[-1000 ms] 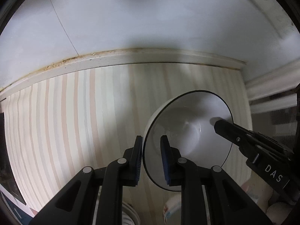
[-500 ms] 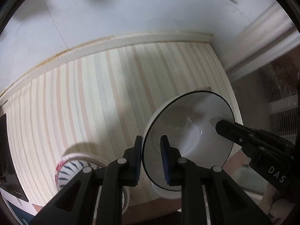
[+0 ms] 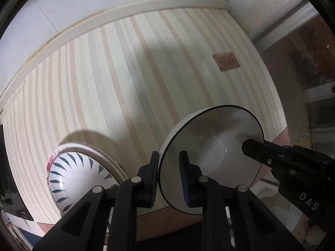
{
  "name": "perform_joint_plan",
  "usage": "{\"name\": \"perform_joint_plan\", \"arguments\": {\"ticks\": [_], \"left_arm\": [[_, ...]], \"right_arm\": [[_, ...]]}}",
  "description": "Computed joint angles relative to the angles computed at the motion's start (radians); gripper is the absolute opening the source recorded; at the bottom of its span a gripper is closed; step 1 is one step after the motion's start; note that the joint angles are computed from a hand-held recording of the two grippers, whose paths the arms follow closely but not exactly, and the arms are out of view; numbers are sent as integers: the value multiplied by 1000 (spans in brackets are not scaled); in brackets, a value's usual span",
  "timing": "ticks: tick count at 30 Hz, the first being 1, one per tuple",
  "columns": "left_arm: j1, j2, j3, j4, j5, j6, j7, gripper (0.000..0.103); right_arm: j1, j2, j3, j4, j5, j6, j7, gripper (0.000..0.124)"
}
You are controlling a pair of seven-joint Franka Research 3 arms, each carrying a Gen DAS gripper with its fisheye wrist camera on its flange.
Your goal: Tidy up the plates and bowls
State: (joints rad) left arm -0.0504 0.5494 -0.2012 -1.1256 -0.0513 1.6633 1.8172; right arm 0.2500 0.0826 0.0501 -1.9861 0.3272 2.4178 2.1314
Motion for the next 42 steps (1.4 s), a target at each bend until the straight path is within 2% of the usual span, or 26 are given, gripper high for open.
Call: {"name": "perform_joint_plan", "arguments": {"ticks": [11,26,33,37,42], "left_arm": [[-18,-45,8,-111,53,34,7,17],[-29,-36,10,-123,78,41,-6,17],[-17,-67,7,-154,65,49,2,17],[0,-121,3,-195,37,69,30,17],[29,-209,2,-245,-27,91,77,17]], "right_arm": [[1,19,5,-44,68,-2,-37,12],[1,56,0,-14,61,-21,-32,14],[0,33,2,-46,84,8,-20,16],[10,1,3,-64,33,17,13,15],[32,-71,12,-74,-134,-3,115,15]]}}
